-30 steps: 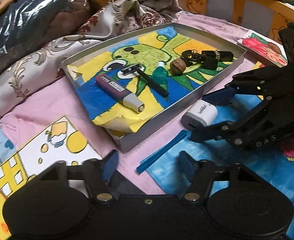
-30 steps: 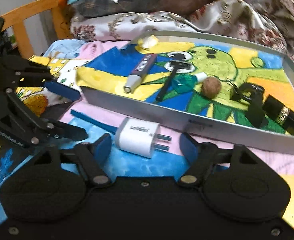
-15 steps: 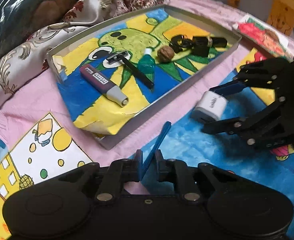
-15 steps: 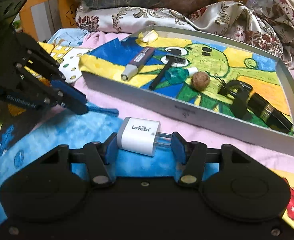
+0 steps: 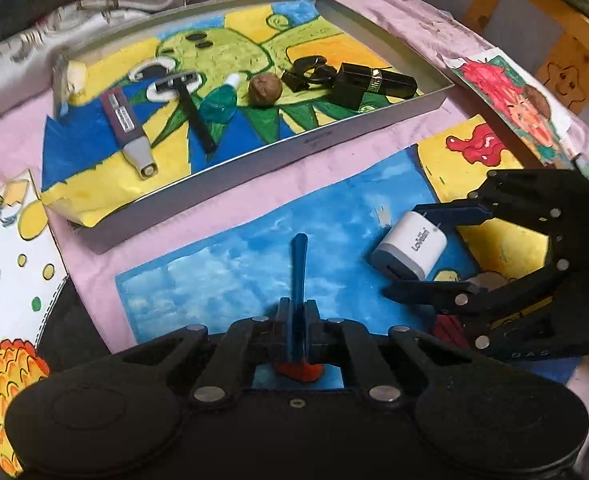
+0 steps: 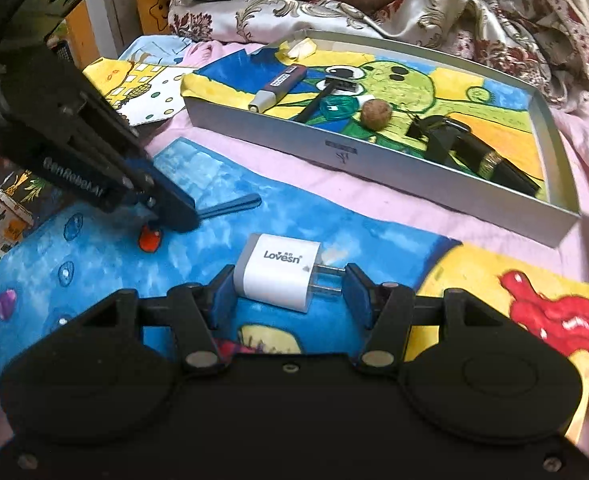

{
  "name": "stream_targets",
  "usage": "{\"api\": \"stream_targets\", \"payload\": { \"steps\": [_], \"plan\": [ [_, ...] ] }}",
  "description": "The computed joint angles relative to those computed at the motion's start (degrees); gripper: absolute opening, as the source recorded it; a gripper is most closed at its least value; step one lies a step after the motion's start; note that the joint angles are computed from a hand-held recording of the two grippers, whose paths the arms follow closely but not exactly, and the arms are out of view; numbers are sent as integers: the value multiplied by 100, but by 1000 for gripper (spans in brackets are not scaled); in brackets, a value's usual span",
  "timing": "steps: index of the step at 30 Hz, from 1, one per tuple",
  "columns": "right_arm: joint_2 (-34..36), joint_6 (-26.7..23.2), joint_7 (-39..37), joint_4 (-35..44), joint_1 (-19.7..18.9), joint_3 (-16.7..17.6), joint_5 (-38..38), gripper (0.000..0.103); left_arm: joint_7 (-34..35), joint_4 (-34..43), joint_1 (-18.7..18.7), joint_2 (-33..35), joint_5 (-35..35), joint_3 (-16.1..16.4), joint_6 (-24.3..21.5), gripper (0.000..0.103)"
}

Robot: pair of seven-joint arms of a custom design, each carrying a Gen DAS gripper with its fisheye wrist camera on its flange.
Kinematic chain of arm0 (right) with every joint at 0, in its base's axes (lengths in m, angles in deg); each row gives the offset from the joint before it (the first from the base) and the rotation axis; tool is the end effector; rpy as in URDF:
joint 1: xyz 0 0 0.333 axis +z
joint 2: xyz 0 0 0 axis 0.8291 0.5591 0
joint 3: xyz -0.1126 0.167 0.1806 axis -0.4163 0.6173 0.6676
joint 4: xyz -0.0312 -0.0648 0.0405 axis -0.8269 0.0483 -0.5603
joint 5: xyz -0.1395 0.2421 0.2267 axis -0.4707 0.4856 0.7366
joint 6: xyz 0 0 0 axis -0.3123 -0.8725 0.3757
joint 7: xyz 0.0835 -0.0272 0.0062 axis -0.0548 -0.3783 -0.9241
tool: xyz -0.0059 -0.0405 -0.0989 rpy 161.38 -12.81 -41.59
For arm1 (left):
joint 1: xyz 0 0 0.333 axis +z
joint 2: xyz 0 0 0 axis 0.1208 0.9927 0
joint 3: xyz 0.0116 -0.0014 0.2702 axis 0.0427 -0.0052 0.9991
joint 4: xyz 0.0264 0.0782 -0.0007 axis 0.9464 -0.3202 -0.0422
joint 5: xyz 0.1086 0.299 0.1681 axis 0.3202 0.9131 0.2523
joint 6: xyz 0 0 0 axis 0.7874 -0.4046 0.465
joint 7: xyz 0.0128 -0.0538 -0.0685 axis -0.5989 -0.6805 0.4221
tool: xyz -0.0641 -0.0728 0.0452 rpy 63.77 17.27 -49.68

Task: Organize rigid objects
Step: 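Lift the blue stick and white charger and carry both toward the tray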

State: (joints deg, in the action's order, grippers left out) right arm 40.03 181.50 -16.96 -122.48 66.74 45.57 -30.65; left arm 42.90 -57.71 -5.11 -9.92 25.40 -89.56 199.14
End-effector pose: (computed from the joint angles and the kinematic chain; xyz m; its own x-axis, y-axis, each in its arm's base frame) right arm 0.4991 0.0487 0.4204 0.7054 -0.7082 -0.0277 -0.5039 -0.4737 -0.7223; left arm 0.4687 -0.2003 0.4255 -0.2344 -0.9652 0.1162 -0.8690 0.1545 -0.4701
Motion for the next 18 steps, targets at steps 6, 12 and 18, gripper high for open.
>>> {"api": "stream_targets", "payload": {
  "steps": [6,12,18],
  "plan": [
    [-113,-18,-180,-122,-4,-77,381,66,-1132,15,117,87,1160,-218,178,19],
    [-27,336,-325,-147,92,49,587,58,-1537,92,84,163,1432,-205,105,16],
    [-176,514,-435,-325,148,45,661,48,-2855,-55,86,16,2062,-360,159,5]
  ]
}}
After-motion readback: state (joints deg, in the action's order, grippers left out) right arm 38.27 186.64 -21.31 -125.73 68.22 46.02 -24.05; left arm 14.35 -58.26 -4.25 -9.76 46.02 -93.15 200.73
